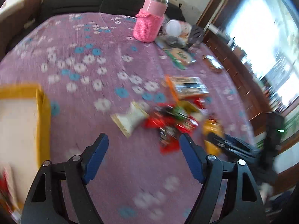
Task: Organize snacks
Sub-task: 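Grasp the yellow cracker packet with the right tool while the left tool grasps the white wafer, then carry both packets into the yellow tray and open both tools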
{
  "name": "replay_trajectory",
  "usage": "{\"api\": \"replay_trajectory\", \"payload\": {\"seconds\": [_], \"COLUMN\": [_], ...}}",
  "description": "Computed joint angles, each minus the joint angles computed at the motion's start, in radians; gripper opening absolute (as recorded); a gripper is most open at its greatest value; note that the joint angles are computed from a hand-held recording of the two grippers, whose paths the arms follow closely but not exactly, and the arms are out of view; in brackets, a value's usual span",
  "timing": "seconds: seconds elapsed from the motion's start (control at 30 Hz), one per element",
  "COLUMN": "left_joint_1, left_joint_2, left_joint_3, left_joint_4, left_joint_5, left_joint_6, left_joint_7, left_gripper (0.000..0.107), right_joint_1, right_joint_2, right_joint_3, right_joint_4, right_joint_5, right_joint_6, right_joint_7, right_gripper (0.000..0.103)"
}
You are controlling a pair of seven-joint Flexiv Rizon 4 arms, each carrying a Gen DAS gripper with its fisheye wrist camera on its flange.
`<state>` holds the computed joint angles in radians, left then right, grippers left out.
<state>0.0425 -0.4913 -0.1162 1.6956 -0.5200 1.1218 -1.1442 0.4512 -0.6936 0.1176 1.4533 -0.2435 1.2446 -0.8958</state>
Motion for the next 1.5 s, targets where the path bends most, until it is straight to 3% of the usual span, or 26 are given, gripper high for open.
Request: {"api": "replay_trajectory", "payload": {"seconds": [0.1,0.23,0.4,0.53,0.63,0.73,0.9,1.03,1.13,1.27,1.4,1.5], "left_joint_1": [-0.046,-0.045,-0.030,-0.064,-0.066,-0.069,-0.004,0.085,0.108,0.108,0.107,0.098], "left_joint_2": [-0.054,-0.081,-0.133,-0.153,-0.140,-0.116,-0.013,0.126,0.229,0.325,0.349,0.337], "left_joint_3": [0.080,0.093,0.064,0.091,0.086,0.087,0.007,-0.101,-0.114,-0.054,0.042,0.090], "left_joint_4": [-0.094,-0.132,-0.199,-0.231,-0.215,-0.178,-0.013,0.176,0.282,0.373,0.397,0.405], "left_joint_5": [0.159,0.241,0.243,0.291,0.297,0.297,0.165,-0.086,-0.257,-0.401,-0.440,-0.458], "left_joint_6": [-0.058,-0.083,-0.121,-0.111,-0.103,-0.077,0.030,0.135,0.182,0.250,0.245,0.250], "left_joint_7": [-0.026,0.005,0.043,0.023,0.017,-0.003,0.039,0.164,0.264,0.348,0.350,0.360], "left_gripper": [0.059,0.058,0.058,0.056,0.018,0.017,0.017,0.017,0.017,0.017,0.018,0.018], "right_joint_1": [-0.043,-0.052,-0.047,-0.044,-0.041,-0.029,-0.013,-0.009,-0.010,0.003,-0.043,-0.032], "right_joint_2": [-0.009,-0.010,-0.009,-0.011,-0.012,-0.005,0.010,0.018,0.021,0.034,0.022,-0.026], "right_joint_3": [0.059,0.074,0.073,0.069,0.065,0.049,0.030,0.035,0.049,0.062,0.218,0.317], "right_joint_4": [-0.020,-0.030,-0.033,-0.034,-0.034,-0.018,0.019,0.041,0.051,0.056,-0.011,-0.141], "right_joint_5": [0.055,0.090,0.106,0.112,0.111,0.100,0.072,0.052,0.041,0.035,0.073,0.107], "right_joint_6": [-0.004,-0.012,-0.014,-0.008,-0.002,0.028,0.122,0.194,0.228,0.238,0.167,0.053], "right_joint_7": [-0.036,-0.054,-0.070,-0.074,-0.077,-0.071,-0.066,-0.082,-0.096,-0.094,-0.181,-0.269], "right_gripper": [0.046,0.046,0.046,0.046,0.046,0.045,0.045,0.045,0.045,0.045,0.045,0.045]}}
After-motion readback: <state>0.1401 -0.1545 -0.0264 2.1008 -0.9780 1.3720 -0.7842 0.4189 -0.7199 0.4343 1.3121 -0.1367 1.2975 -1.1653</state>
